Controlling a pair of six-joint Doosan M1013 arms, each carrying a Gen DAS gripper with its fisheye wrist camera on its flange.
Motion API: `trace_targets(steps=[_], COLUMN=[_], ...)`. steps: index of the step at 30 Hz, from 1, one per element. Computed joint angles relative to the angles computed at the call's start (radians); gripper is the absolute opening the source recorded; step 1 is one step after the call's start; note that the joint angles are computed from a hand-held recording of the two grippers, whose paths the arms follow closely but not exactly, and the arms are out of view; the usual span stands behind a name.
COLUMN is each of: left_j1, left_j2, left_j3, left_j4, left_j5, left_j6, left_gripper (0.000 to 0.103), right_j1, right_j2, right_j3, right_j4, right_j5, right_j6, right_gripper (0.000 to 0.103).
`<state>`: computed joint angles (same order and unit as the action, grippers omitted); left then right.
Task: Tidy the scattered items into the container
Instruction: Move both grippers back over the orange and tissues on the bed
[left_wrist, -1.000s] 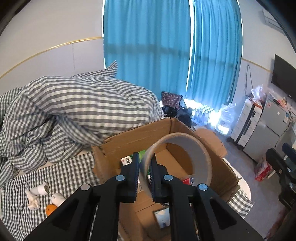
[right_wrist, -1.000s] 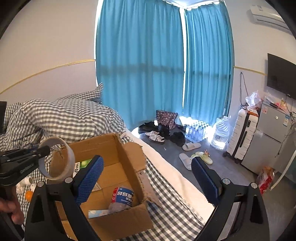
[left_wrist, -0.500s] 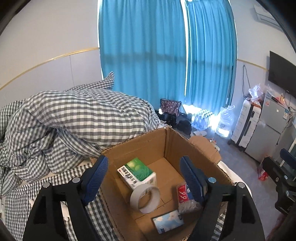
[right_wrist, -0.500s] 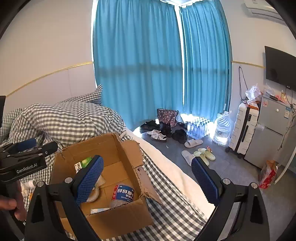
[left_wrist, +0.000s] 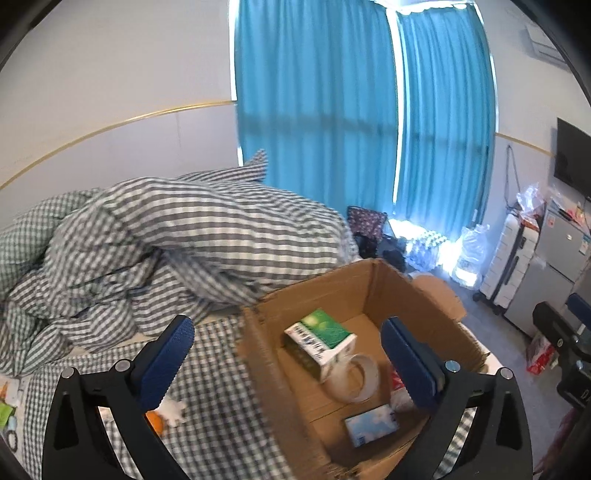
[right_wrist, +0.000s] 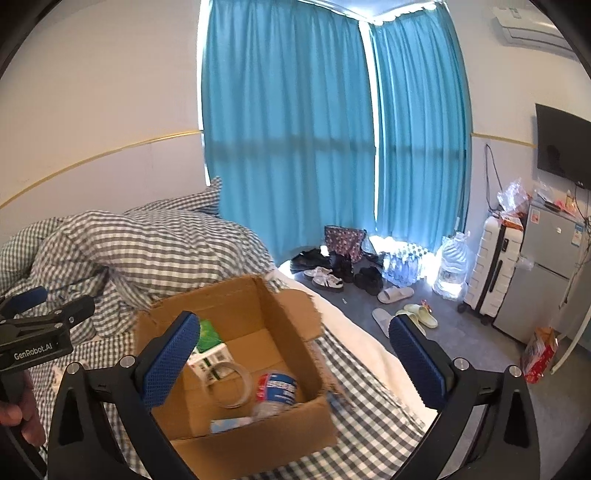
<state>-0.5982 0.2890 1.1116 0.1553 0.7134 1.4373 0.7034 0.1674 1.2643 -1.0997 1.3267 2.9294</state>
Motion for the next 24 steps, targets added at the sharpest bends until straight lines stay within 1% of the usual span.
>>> trace_targets(steps=[6,12,18,20,24], left_j1=[0.052,0.116,0.191,0.219,0.27], left_j2=[-0.052,-0.095,-0.129,-0.138,-0.161], left_j3=[0.055,0.101,0.14,0.148,0.178], left_j4=[0.032,0.086,0.118,0.121,0.115], left_j5=[-0.02,-0.04,-0.041,-0.028,-0.047], left_j6=[-0.052,-0.113,-0.168,-0.189,-0.223], left_gripper=[0.103,0.103,0.103,0.103,0.103], right_j1=[0.034,0.065,0.086,0.091,0.097], right_j2=[0.052,0.11,0.181,0.205,0.256], right_j3=[-0.081,-0.167,-0.265,-0.299,-0.367], right_j4=[-0.012,-0.012,0.022,0.038,0.079], right_j5=[-0.011,-0.038,-0.089,-0.102,-0.131], right_j6=[-0.054,-0.111,-0.186,-0.212,-0.267], right_gripper=[0.103,0.103,0.103,0.103,0.103])
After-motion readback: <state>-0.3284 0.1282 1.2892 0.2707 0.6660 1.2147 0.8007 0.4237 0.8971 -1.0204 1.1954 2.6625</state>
